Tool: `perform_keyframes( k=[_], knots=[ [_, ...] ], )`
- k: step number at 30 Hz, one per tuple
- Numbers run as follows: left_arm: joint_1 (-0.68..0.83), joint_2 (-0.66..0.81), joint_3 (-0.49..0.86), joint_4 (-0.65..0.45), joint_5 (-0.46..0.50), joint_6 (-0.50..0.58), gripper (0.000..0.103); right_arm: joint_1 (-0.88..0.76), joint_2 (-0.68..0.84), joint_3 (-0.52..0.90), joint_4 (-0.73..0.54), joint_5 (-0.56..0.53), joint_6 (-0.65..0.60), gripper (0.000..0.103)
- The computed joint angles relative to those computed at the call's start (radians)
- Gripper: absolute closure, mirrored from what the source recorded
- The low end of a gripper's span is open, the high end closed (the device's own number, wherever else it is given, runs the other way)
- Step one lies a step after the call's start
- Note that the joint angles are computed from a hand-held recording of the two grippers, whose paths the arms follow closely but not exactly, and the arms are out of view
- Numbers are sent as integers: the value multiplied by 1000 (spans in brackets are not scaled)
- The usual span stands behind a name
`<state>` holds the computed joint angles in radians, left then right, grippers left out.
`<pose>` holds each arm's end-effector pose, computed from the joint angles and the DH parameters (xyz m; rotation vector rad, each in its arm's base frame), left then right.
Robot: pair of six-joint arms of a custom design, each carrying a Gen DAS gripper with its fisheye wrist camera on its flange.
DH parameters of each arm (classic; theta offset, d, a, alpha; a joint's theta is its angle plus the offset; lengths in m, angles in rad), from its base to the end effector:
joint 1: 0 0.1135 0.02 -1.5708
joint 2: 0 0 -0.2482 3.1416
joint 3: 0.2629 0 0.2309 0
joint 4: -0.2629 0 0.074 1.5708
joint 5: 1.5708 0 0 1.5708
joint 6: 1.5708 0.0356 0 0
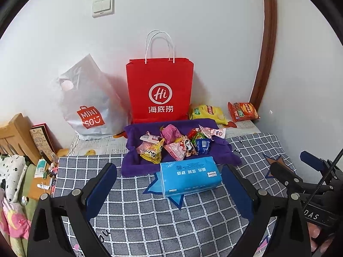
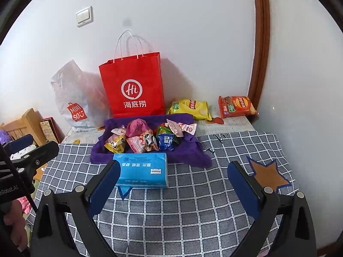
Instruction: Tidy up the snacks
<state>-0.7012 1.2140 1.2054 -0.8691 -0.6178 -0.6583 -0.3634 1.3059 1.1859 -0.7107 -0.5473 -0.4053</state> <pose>0.1834 -0.1279 0.3249 -0.2095 2.2392 0.0473 0.2440 -0.0730 0.3088 -0.2924 2.2471 0.2585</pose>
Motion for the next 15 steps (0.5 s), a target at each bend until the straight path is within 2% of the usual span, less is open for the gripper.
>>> perform_keyframes(
  k=[15],
  knots=[
    [8,-4,-11,12,13,-3,4,3,1,-3,1,3,1,4]
  ],
)
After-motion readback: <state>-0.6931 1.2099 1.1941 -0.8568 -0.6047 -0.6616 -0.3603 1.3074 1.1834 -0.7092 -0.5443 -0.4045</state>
